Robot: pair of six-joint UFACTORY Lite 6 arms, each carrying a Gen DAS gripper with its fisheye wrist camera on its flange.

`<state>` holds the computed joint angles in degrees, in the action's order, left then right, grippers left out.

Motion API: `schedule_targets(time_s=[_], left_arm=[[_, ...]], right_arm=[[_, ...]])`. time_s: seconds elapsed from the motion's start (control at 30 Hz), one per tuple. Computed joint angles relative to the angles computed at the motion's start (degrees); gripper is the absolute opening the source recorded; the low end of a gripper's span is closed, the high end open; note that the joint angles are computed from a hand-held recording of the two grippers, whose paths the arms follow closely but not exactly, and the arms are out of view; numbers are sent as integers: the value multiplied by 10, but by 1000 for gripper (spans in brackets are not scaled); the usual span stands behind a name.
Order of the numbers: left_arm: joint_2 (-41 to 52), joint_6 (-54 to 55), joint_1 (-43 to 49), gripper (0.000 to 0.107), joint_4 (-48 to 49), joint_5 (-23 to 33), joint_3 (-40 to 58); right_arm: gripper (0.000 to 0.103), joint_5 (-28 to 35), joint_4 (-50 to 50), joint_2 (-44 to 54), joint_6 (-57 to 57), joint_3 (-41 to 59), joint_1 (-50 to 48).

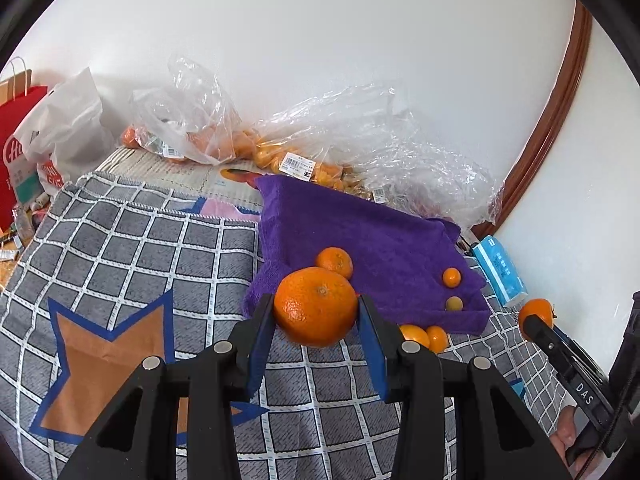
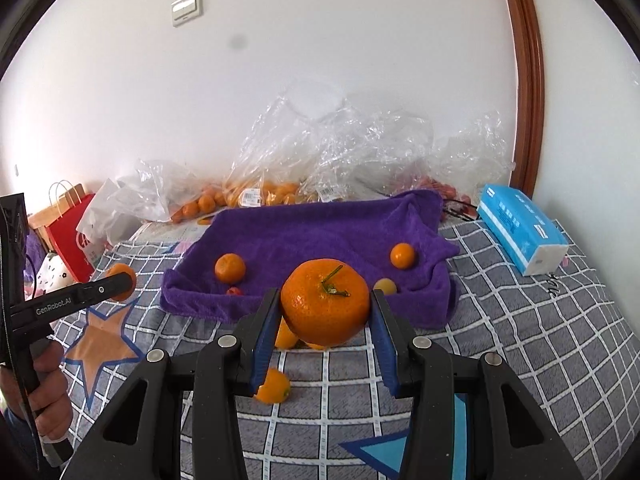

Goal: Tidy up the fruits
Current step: 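Lift both held oranges and carry them over the purple towel, then lower the orange onto the towel and open the left tool while the right tool releases its orange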

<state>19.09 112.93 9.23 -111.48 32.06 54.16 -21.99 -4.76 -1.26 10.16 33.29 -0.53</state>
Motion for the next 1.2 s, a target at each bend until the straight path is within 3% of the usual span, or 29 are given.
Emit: schedule_targets(time_s=[0.53,1.03,1.2], left_arm=[[71,-81,-35,39,52,-63,143],[236,-337,-82,39,244,-116,402],[325,-521,-100,39,411,-118,520]], right_arm=[[44,6,-52,117,39,138,-33],[44,31,-207,306,177,368,-89],[44,42,-257,376,223,431,-87]])
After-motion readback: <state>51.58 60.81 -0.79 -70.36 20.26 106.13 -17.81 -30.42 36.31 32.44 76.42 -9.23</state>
